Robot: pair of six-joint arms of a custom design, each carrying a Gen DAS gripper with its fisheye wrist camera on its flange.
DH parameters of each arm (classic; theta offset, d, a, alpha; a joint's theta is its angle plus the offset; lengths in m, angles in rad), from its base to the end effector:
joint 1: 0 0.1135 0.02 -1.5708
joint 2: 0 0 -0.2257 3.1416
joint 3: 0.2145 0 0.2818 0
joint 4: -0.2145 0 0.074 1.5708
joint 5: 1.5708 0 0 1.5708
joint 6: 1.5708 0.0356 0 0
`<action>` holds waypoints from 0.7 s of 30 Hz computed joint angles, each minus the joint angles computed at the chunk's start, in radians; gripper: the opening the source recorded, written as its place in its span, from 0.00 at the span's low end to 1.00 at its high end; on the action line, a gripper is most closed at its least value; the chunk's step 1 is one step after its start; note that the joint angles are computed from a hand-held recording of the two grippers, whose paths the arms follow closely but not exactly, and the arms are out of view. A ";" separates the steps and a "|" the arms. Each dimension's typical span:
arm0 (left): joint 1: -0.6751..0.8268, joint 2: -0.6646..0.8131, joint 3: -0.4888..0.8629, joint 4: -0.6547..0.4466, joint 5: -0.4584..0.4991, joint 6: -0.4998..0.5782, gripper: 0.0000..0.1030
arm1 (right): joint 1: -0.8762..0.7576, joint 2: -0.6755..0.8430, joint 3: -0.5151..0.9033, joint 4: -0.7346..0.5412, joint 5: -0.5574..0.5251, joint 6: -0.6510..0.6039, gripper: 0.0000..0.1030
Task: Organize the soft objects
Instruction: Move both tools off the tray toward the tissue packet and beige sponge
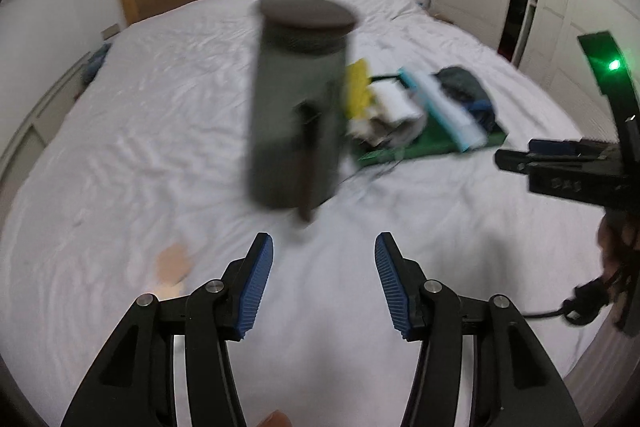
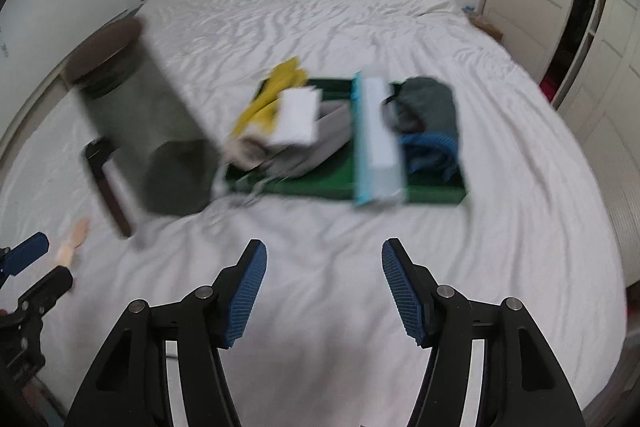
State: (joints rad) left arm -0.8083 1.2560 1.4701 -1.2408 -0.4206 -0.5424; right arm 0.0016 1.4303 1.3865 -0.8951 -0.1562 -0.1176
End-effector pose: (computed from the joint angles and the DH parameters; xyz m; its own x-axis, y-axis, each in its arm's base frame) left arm 0.1912 -0.1791 0.3541 -0.7715 0.1255 -0.6237 0.1353 0.9903 0.0320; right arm 0.3306 0.0061 0.2968 -0.7904 -0.1172 -0.6013 -0.1875 0.9807 0.0554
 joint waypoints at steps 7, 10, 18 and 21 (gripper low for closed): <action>0.209 -0.311 -0.296 -0.113 0.059 0.157 0.46 | 0.281 -0.132 -0.127 -0.042 0.061 0.103 0.59; 0.386 -0.372 -0.391 -0.059 0.135 0.284 0.46 | 0.385 -0.100 -0.120 -0.027 0.069 0.171 0.59; 0.665 -0.338 -0.510 0.063 0.351 0.500 0.46 | 0.526 0.025 -0.078 0.045 0.120 0.277 0.59; 0.693 -0.309 -0.531 0.089 0.395 0.546 0.46 | 0.546 0.057 -0.072 0.063 0.134 0.296 0.59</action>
State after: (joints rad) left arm -0.1149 0.9468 0.9391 -1.1519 -0.0256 0.0032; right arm 0.5481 1.4869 1.3149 -0.8317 -0.0224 0.1784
